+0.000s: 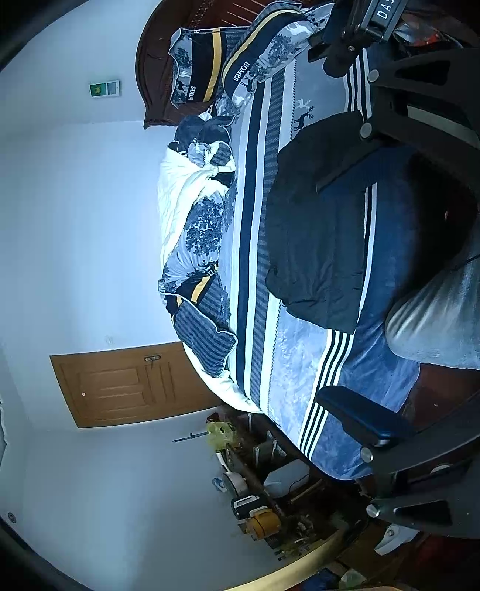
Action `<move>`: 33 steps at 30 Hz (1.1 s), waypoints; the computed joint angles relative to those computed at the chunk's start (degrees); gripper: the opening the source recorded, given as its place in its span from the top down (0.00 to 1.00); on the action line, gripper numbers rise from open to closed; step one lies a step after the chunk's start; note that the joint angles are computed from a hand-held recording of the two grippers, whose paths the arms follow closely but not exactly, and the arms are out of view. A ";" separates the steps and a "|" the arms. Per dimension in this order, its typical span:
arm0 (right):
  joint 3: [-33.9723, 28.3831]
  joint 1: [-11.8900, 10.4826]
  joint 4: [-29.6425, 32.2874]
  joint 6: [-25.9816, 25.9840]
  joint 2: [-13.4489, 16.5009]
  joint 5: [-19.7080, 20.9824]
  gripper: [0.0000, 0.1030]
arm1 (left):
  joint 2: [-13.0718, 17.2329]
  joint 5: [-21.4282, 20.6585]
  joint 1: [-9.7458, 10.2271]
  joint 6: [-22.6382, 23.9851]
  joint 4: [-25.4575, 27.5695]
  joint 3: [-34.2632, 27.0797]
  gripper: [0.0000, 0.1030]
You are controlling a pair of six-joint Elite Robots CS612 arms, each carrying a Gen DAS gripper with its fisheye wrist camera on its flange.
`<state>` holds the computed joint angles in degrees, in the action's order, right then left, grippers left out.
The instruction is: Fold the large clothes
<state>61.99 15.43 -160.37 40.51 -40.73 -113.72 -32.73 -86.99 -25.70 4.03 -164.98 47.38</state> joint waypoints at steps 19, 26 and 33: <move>-0.38 -0.16 0.14 0.32 0.62 0.34 0.14 | 2.83 2.33 -0.01 -0.79 3.05 -3.86 0.03; -2.93 -1.45 3.43 1.79 2.49 3.76 0.14 | 7.45 4.67 -0.60 -0.42 12.94 -12.31 0.03; -5.60 -2.71 6.43 2.49 4.26 5.80 0.14 | 14.46 4.47 -0.99 1.65 21.05 -25.29 0.03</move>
<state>56.39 12.73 -153.95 43.00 -36.47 -107.92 -18.27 -82.52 -26.69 5.68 -143.93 22.09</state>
